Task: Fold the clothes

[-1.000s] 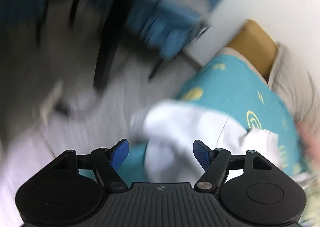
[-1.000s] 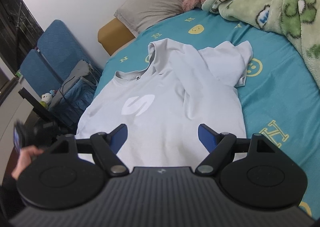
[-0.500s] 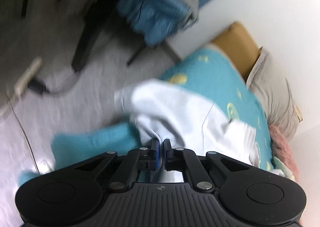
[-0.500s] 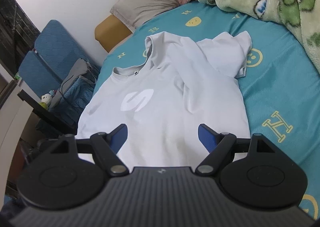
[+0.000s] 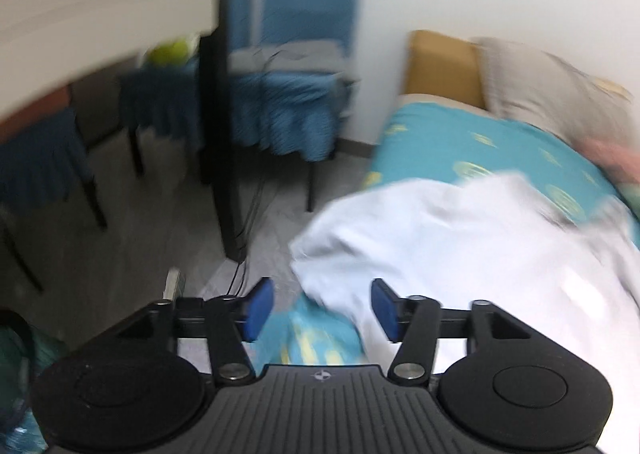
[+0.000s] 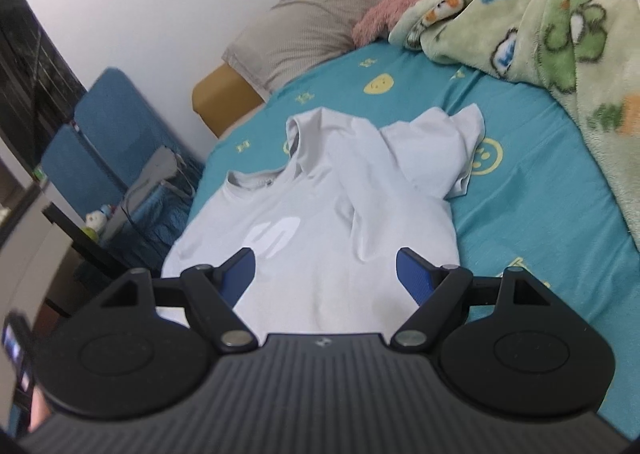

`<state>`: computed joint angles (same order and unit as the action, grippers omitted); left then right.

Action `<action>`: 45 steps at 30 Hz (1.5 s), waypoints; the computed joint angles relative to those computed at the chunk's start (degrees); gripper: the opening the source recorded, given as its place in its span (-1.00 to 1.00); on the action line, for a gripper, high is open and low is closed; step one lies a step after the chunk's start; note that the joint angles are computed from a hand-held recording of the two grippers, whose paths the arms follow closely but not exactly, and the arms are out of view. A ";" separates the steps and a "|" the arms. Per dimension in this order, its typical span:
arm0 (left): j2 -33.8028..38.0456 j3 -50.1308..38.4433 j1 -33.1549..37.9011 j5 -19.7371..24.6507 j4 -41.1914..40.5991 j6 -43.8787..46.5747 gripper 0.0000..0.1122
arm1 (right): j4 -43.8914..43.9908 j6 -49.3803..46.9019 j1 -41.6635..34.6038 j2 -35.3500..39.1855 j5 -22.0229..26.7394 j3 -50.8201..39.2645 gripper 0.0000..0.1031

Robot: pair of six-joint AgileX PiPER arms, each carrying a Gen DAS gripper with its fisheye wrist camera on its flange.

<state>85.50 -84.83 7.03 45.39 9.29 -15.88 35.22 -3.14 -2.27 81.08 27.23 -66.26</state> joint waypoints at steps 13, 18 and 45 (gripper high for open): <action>-31.56 26.27 -20.66 4.35 6.15 -20.56 0.39 | 20.22 -3.35 -16.93 11.67 11.18 -5.63 -0.11; -27.13 29.73 -13.27 -4.89 1.03 -14.57 0.41 | 22.87 -4.08 -17.90 21.19 10.16 -10.30 -0.11; -16.42 32.46 -7.25 -17.10 -17.23 2.36 0.41 | 15.27 -4.32 -14.45 28.23 -3.76 -17.61 -0.92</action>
<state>69.08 -52.37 -0.22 28.29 -7.94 -13.52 50.49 -7.46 -16.72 109.31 23.47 -83.87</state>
